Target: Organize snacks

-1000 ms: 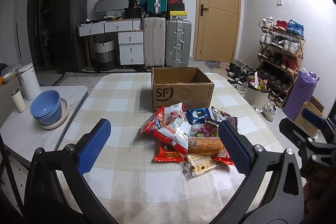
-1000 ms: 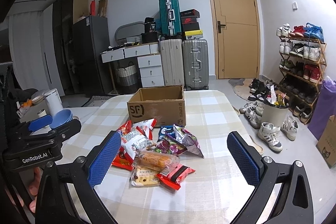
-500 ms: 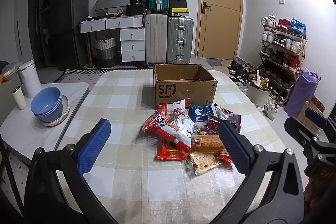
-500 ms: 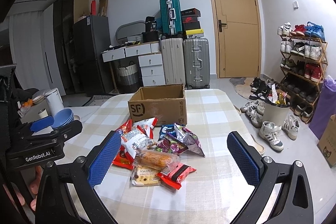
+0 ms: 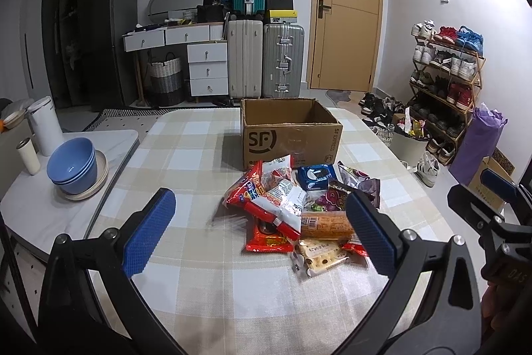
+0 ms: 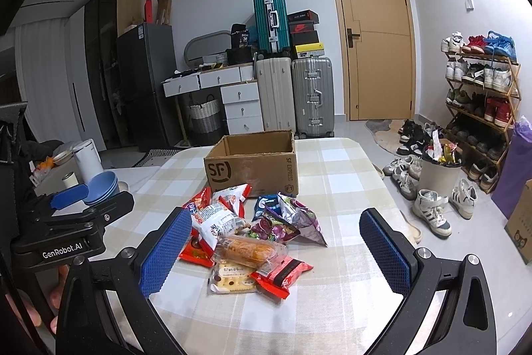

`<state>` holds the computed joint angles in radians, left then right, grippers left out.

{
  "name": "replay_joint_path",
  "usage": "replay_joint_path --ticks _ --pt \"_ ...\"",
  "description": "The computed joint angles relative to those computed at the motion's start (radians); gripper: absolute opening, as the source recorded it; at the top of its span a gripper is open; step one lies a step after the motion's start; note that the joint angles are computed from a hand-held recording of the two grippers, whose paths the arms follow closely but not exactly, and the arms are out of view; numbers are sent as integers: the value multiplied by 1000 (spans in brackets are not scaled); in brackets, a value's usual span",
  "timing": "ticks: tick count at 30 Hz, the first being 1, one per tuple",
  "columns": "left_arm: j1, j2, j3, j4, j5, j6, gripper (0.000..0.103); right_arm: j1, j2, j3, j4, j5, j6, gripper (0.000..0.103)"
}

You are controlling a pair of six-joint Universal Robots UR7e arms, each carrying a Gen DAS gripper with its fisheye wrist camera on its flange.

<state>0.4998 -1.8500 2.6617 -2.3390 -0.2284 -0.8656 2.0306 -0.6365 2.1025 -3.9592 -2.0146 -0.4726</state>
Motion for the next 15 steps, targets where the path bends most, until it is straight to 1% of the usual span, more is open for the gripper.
replay_joint_path --ticks 4,6,10,12,14,15 --pt "3 4 1 -2 0 -4 102 -1 -1 2 0 -1 -1 103" --pt "18 16 6 -44 -3 20 102 -2 -4 2 5 1 2 103" --pt "59 55 18 -188 -15 113 102 -11 -2 3 9 9 6 103" --pt "91 101 21 -322 -28 199 102 -19 -2 0 15 12 5 103" --pt "119 132 20 -427 -48 276 102 -29 1 -4 28 20 6 103" --pt "144 167 19 -517 -65 335 102 -35 5 -8 34 22 6 103"
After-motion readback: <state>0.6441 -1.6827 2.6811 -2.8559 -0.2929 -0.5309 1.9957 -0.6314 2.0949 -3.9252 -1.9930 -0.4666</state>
